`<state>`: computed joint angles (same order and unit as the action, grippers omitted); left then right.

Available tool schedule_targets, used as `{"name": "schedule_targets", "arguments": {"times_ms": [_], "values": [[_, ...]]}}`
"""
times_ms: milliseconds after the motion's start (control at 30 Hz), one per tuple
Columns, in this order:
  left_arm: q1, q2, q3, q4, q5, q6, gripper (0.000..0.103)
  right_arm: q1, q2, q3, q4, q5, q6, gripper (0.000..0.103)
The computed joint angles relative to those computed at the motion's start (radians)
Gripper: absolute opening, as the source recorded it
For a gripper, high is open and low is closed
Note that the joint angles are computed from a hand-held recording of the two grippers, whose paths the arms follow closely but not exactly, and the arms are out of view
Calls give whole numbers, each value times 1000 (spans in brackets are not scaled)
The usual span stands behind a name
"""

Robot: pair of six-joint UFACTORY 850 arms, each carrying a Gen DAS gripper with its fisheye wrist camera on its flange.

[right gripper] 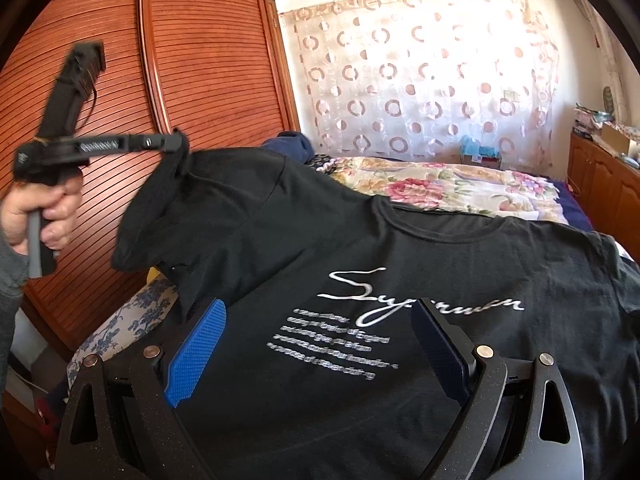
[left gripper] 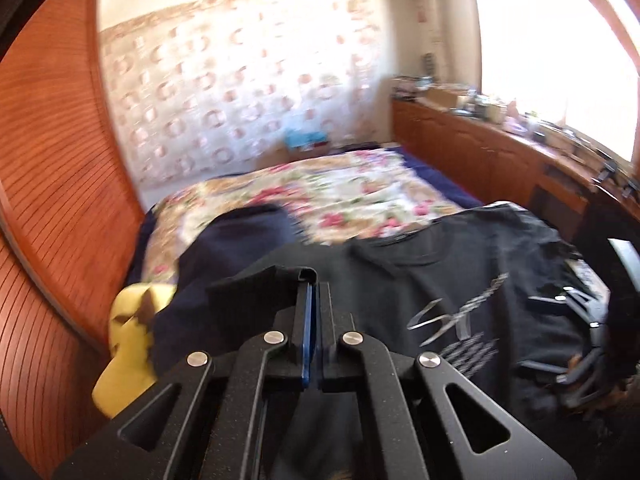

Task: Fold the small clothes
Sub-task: 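Fold the held side edge over the shirt body with the left gripper, then open the left gripper while moving the right gripper to the shirt's other side edge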

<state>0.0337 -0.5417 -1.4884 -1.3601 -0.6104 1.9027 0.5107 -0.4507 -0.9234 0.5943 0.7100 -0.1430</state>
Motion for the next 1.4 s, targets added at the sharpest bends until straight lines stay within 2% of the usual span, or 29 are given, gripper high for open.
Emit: {"name": "schedule_targets", "arguments": {"times_ms": [133,267,300,367,400,467,500,600,733,867,1000,1167,1400], "values": [[-58,32,22,43,-33,-21,3,-12,27,46,0,24,36,94],[-100,30,21,48,-21,-27,5,-19,53,89,10,41,61,94],[-103,30,26,36,-22,-14,10,-20,58,97,18,44,58,94],[-99,35,39,13,-37,4,45,-22,63,105,30,46,56,94],[-93,36,46,-3,-44,17,51,-23,64,107,32,44,59,94],[-81,43,64,-17,-47,26,70,-17,64,95,50,34,50,94],[-76,43,71,-25,-48,31,73,-18,63,93,52,31,49,94],[-52,48,104,-42,-53,44,76,-6,58,75,75,23,26,94],[-37,69,179,-126,-20,149,78,-23,57,72,50,9,22,94],[-13,85,262,-202,-4,227,78,-40,46,41,31,-44,-10,94],[-5,75,297,-190,18,220,78,-51,46,16,49,-85,-76,94],[-17,65,323,-178,31,205,78,-55,53,21,61,-97,-98,94],[-47,81,353,-331,-4,226,78,-69,86,60,123,-87,-144,94]]}}
